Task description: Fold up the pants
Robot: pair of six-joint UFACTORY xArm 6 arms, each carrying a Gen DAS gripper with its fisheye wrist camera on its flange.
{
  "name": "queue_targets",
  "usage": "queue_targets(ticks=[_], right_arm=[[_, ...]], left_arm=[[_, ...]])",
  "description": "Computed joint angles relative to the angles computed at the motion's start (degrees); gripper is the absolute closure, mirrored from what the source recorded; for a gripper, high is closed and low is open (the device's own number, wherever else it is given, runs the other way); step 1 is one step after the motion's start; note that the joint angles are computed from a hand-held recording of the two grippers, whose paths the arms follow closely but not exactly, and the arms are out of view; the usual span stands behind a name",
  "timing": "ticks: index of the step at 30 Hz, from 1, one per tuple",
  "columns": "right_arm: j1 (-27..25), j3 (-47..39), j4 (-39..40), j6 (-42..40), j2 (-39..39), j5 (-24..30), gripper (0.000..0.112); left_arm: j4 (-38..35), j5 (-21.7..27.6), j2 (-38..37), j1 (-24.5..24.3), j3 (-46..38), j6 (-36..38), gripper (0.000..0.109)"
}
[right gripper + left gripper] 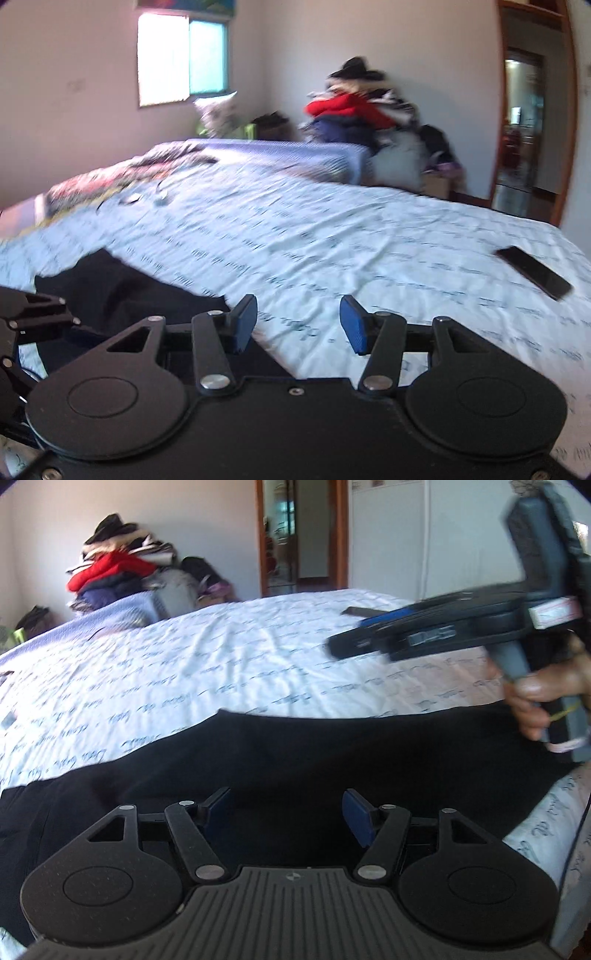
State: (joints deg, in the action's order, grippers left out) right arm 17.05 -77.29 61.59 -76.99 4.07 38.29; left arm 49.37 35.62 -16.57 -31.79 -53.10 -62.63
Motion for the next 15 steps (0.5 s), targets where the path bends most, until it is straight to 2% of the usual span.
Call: queue_targets(ticks=[1,2,6,7,9,15], right_arm=[[0.9,-3.6,-3.1,3.2,3.3,2.4,0.061],[1.2,-8.7,-7.0,7.8,7.2,7.0,0.061],[2.3,-20.8,-11.9,19.3,17.2,18.9,0.061],[2.6,-22.3,-12.4,21.1,18.9,19.6,0.062],[3.0,-24.8,-12.0,22.1,21.3,21.1,0.108],[6.2,-24.6,-13.5,22.3,22.6,12.1,0.108]], left_arm=[[-0.6,0.7,-0.1,0.2,0.1,0.4,0.039],[-1.2,0.8,-0.4,0.4,0.4,1.0,0.039],[-1.4,0.9,-1.3,0.1,1.7,1.6,0.038],[-0.7,0.9,-1.3,-0.1,1.8,1.4,0.037],[0.3,0.9,-1.1,-0.6,2.0,0.9,0.034],[-0.1,0.6,-0.3,-0.5,1.8,1.8,0.033]])
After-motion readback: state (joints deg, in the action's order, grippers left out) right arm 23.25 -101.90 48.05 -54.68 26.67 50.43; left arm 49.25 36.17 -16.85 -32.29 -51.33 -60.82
